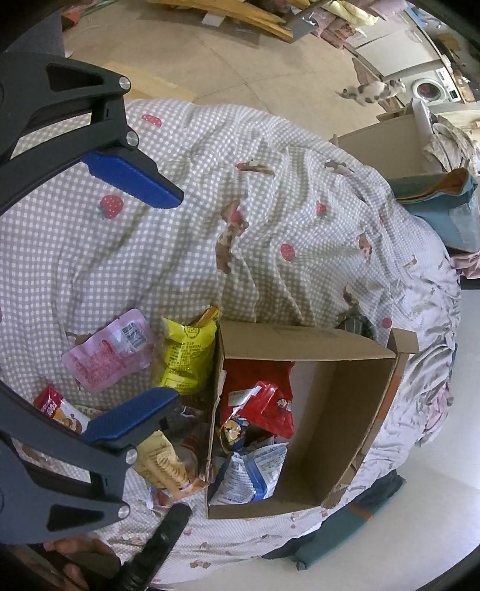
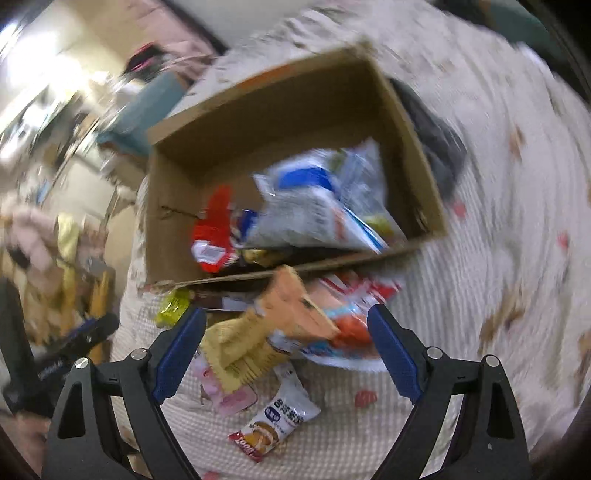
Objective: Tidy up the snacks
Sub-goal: 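Grasp tan wafer pack with right gripper while left gripper grasps pink pouch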
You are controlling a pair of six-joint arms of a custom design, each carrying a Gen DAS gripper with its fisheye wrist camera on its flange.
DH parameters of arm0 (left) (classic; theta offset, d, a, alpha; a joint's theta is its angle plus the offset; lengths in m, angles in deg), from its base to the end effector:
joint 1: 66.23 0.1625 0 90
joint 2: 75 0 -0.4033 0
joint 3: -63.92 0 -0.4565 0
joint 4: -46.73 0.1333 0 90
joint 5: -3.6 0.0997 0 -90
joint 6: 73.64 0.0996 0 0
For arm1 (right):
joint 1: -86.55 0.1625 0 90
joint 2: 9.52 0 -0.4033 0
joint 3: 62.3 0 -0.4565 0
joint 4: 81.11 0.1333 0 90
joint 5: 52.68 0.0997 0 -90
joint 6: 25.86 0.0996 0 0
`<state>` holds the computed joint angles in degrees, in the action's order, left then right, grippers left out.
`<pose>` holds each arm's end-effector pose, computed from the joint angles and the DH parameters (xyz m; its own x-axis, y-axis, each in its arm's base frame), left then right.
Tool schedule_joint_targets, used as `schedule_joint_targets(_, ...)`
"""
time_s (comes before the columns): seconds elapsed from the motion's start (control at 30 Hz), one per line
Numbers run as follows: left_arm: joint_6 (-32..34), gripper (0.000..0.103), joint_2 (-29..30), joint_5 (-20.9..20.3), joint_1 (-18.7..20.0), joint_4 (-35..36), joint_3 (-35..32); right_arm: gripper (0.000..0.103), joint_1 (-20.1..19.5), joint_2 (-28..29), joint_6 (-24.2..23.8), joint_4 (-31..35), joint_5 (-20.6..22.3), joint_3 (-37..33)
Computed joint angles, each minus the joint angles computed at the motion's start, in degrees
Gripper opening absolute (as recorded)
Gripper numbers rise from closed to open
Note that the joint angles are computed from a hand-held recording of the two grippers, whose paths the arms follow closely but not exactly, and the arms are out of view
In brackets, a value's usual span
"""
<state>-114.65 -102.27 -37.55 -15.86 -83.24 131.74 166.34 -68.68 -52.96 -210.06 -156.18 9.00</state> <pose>-0.3526 -0.7524 -0.0160 -0.7973 -0.1842 -0.5748 0.1519 0.8604 -0.4864 -0.0310 -0.7928 0.3713 -0.9074 -0.1545 0.3909 -0.2866 0.9077 -0.3066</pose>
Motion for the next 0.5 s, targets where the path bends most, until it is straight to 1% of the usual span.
schedule_joint_targets(0.03, -0.06, 0.096, 0.05, -0.11, 0.03, 0.09, -0.04, 0.091, 0.46, 0.46, -1.79, -0.30, -1.29, 0.05)
schedule_joint_targets(0.07, -0.12, 0.096, 0.26, -0.36, 0.11, 0.40, -0.35, 0.091, 1.15, 1.39, -3.75, -0.82, -4.13, 0.03)
schedule_joint_targets(0.1, -0.11, 0.096, 0.42, -0.53, 0.17, 0.63, -0.60, 0.091, 1.65, 2.45, -4.95, -1.63, -6.80, -0.11)
schedule_joint_targets(0.17, 0.19, 0.096, 0.81, -0.83, 0.23, 0.84, -1.16, 0.090, 2.12, 4.86, -6.45, -1.12, -10.56, -1.29)
schedule_joint_targets(0.2, 0.52, 0.096, 0.95, -0.70, 0.17, 0.65, -1.27, 0.084, 2.38, 5.38, -7.48, -2.23, -12.12, -1.18)
schedule_joint_targets(0.23, 0.78, 0.096, 1.04, -0.44, 0.09, 0.58, -1.37, 0.081, 2.61, 5.52, -8.97, -3.92, -13.30, -0.63)
schedule_joint_targets(0.27, 1.17, 0.096, 1.14, -0.08, -0.02, 0.46, -1.44, 0.077, 2.72, 5.45, -10.23, -4.85, -13.77, -0.21)
schedule_joint_targets(0.3, 1.45, 0.096, 1.18, 0.00, -0.04, 0.35, -1.47, 0.072, 2.67, 5.17, -10.48, -4.82, -13.36, 0.00)
schedule_joint_targets(0.33, 1.61, 0.096, 1.22, 0.00, -0.03, 0.31, -1.52, 0.070, 2.65, 4.83, -11.00, -5.44, -13.15, 0.50)
schedule_joint_targets(0.4, 1.32, 0.096, 1.30, -0.23, 0.09, 0.60, -1.68, 0.053, 2.47, 4.00, -12.39, -5.68, -13.09, 1.50)
schedule_joint_targets(0.43, 1.04, 0.096, 1.38, -0.50, 0.19, 0.92, -1.84, 0.050, 2.39, 3.55, -12.96, -5.53, -13.10, 1.96)
schedule_joint_targets(0.47, 0.83, 0.096, 1.43, -0.63, 0.23, 1.13, -1.92, 0.046, 2.14, 2.86, -13.29, -4.30, -12.33, 2.26)
schedule_joint_targets(0.5, 0.54, 0.096, 1.48, -0.88, 0.30, 1.44, -2.02, 0.036, 1.80, 2.12, -12.86, -2.83, -10.91, 2.42)
